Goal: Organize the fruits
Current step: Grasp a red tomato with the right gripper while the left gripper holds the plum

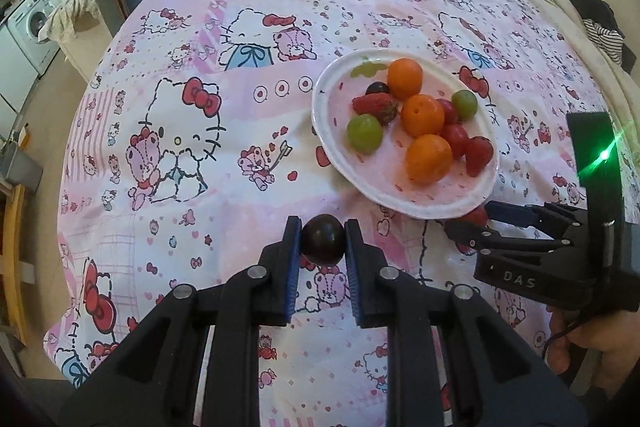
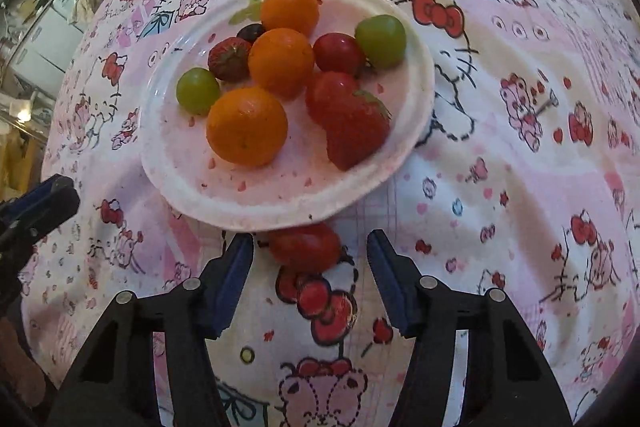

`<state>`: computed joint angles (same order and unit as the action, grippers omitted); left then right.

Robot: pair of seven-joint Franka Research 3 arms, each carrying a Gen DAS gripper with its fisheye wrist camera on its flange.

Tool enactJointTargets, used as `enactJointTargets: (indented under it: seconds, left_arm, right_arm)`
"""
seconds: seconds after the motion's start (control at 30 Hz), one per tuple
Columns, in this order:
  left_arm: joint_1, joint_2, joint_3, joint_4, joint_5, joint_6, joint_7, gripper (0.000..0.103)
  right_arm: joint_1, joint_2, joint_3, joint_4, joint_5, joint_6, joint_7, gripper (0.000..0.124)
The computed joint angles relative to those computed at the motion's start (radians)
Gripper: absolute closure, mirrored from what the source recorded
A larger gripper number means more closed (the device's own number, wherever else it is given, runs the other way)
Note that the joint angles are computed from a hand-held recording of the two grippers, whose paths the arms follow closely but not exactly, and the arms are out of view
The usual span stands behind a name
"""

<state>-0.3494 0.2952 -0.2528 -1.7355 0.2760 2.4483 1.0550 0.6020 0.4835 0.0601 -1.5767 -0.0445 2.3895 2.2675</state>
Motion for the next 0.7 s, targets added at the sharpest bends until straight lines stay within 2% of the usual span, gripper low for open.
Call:
enactJointTargets:
  seconds: [0.07, 0.1, 0.3, 0.53, 0.6, 0.7]
  left_arm:
    - [0.000, 0.000, 0.001, -0.001, 0.001, 0.001, 0.001, 0.085]
    - [0.001, 0.001, 0.000, 0.000, -0.001, 0.000, 0.002, 0.086]
    - [-0.007, 0.010, 0.004, 0.013, 0.017, -0.010, 0.001, 0.086]
    - [-0.011, 0.005, 0.008, 0.008, 0.039, -0.008, -0.007, 0.085]
    - [-0.010, -0.001, 0.009, 0.000, 0.043, -0.002, -0.011, 0.085]
    - [-0.009, -0.015, 0.010, -0.019, 0.050, 0.003, -0.018, 0.085]
  right_arm:
    - [0.012, 0.008, -0.009, 0.015, -0.028, -0.015, 0.001, 0.083]
    - [0.010, 0.010, -0.007, 0.016, -0.027, -0.010, -0.003, 0.086]
    - [-0.012, -0.018, 0.011, -0.028, 0.023, 0.029, -0.024, 0.090]
    - [-0.017, -0.085, 0.018, -0.118, 0.048, 0.077, -0.005, 0.107]
    - [-0.014, -0.097, 0.016, -0.132, 0.038, 0.079, 0.006, 0.107]
    - [-0.024, -0.126, 0.023, -0.183, 0.057, 0.126, 0.015, 0.107]
